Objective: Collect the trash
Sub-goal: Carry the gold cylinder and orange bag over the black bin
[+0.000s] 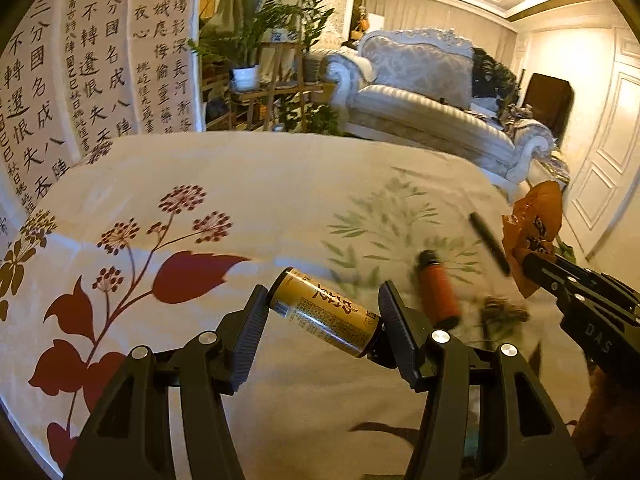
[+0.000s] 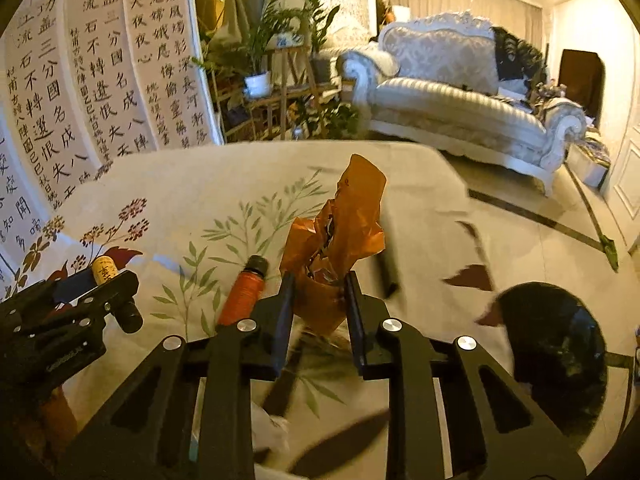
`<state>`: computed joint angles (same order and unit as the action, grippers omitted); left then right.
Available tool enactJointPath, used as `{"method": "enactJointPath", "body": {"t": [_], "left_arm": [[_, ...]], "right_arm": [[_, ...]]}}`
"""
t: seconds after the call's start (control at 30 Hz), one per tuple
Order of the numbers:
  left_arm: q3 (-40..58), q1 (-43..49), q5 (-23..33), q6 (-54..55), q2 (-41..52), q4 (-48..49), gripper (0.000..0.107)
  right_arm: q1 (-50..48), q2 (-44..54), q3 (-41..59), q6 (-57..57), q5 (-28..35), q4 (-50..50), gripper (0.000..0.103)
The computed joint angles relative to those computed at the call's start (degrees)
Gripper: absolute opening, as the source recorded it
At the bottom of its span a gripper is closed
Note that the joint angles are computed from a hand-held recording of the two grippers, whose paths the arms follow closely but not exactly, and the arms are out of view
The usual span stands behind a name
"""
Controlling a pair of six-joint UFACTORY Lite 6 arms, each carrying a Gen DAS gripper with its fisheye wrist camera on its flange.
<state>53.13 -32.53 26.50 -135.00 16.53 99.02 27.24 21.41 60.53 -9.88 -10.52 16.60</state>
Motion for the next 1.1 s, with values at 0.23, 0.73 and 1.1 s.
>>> {"method": "enactJointPath", "body": {"t": [0.23,0.73,1.1], "left_arm": [[6.1,-7.0,1.7,4.0,2.4,-4.2,0.056],[38.2,-18.7,2.1,22.9,24.1,-18.1,0.056],[68.3,-20.4,3.2,47.4,43.8,-36.7,0.056]], "right_arm": [[-8.7,-14.5,-14.6,8.4,-2.3,-11.1,0.024],[-34.4,-22.7,-26.0,33.1,-7.1,-44.4,0.024],[-42.9,-16.4,-24.1,38.5,-11.8,-52.5,0.024]]}}
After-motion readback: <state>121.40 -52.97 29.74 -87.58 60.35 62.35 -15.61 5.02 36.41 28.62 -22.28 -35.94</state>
